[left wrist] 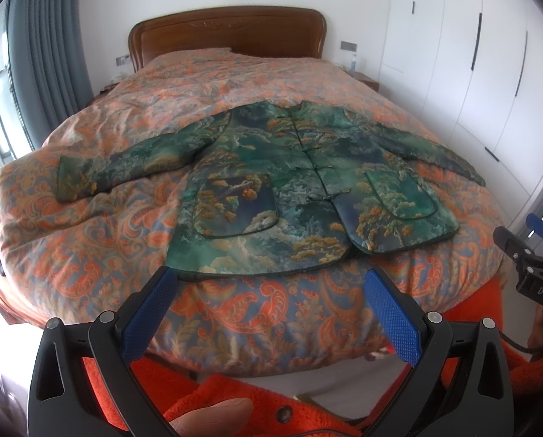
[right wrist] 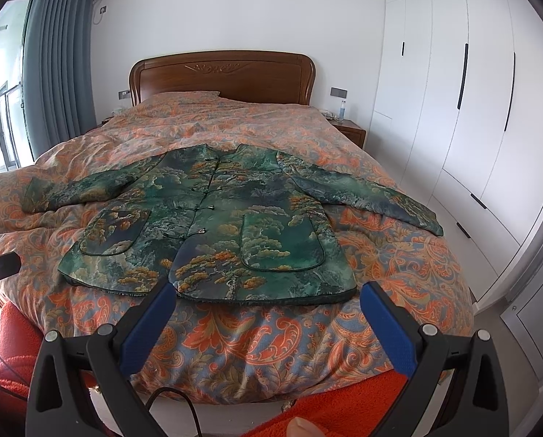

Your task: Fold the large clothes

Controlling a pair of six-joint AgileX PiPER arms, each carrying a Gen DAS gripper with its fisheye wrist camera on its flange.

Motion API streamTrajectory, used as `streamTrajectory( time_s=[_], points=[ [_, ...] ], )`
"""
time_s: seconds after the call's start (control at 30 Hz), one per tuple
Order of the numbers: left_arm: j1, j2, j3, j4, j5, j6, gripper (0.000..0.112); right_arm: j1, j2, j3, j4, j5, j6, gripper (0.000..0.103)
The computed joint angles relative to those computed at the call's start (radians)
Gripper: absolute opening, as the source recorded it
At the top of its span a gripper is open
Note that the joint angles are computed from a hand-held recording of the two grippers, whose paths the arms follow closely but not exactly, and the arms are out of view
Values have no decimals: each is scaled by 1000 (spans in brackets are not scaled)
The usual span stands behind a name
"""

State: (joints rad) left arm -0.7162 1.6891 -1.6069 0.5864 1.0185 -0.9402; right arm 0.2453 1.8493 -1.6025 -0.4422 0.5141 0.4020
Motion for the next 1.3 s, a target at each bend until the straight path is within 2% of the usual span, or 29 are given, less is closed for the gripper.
streamTrajectory(
  time_s=[0.97, 1.3],
  points=[
    [2, -2, -1, -3, 0, 3, 103, 5, -4, 20, -3, -8, 4, 103],
    [0, 2, 2, -2, -2, -2, 103, -1, 27, -25, 34, 14, -35, 103]
  ],
)
